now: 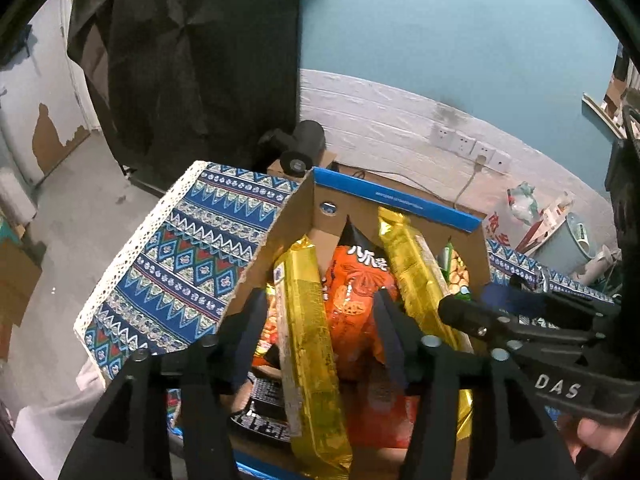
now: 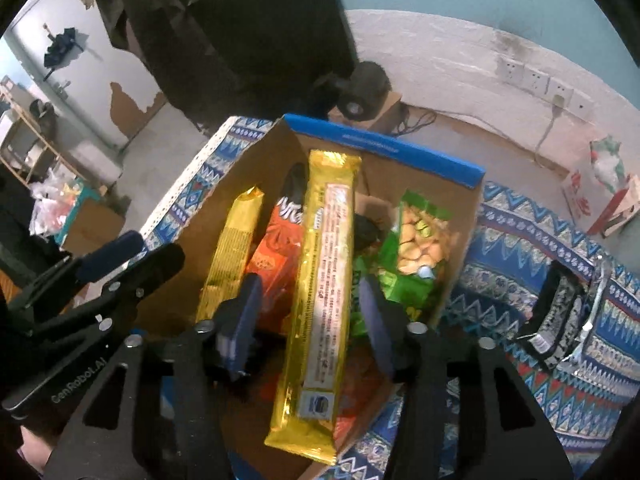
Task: Organize snacks
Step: 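Carry both yellow bars over the cardboard box and release them inside, then move both tools back over the black and silver packets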
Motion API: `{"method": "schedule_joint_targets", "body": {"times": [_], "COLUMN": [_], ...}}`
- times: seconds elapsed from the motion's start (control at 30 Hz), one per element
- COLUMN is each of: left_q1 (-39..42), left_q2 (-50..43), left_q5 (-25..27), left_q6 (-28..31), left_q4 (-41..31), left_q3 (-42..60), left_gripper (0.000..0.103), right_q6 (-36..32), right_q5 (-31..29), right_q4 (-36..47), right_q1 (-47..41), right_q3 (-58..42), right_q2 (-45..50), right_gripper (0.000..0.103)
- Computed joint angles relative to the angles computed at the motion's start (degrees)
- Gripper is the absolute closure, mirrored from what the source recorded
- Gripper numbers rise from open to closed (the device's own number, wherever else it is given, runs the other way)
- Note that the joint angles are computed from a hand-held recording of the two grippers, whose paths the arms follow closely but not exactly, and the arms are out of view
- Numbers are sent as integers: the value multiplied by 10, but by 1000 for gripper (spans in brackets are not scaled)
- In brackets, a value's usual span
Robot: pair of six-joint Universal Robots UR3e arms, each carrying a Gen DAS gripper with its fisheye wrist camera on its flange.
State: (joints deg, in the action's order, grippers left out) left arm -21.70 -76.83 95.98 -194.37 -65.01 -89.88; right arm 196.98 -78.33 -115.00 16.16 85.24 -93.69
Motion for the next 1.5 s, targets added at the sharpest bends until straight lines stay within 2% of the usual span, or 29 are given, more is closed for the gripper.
{"method": "schedule_joint_targets", "body": {"times": [0.07, 0.17, 0.5, 0.93, 1.13, 1.27, 1.5], "left_q1": [-8, -26, -108, -195, -231, -254, -272], "left_q2": [-6, -19, -84, -186, -243, -304, -421], "left_q5": [2, 6, 32, 66, 80, 81, 65], "left_q6": [-1, -3, -15, -26, -36, -35, -29], "left_q4": [1, -2, -7, -42, -66, -98, -187], "left_q3": [6, 21, 92, 196, 271, 350, 514], "left_gripper": [40, 38, 33, 29, 23, 23, 23], "right_q6": [3, 0, -45, -150, -229, -311, -512], "right_q5": [-9, -19, -52, -40, -12, 24, 64], "right_q4": [8, 20, 77, 169, 231, 299, 435], "right_q1": [-7, -19, -90, -235, -335, -442, -649], "right_q3": [4, 14, 69, 124, 144, 154, 157], "right_q2": [-12, -33, -133, -271, -334, -387, -445], "right_gripper": [35, 31, 28, 24, 24, 24, 24]}}
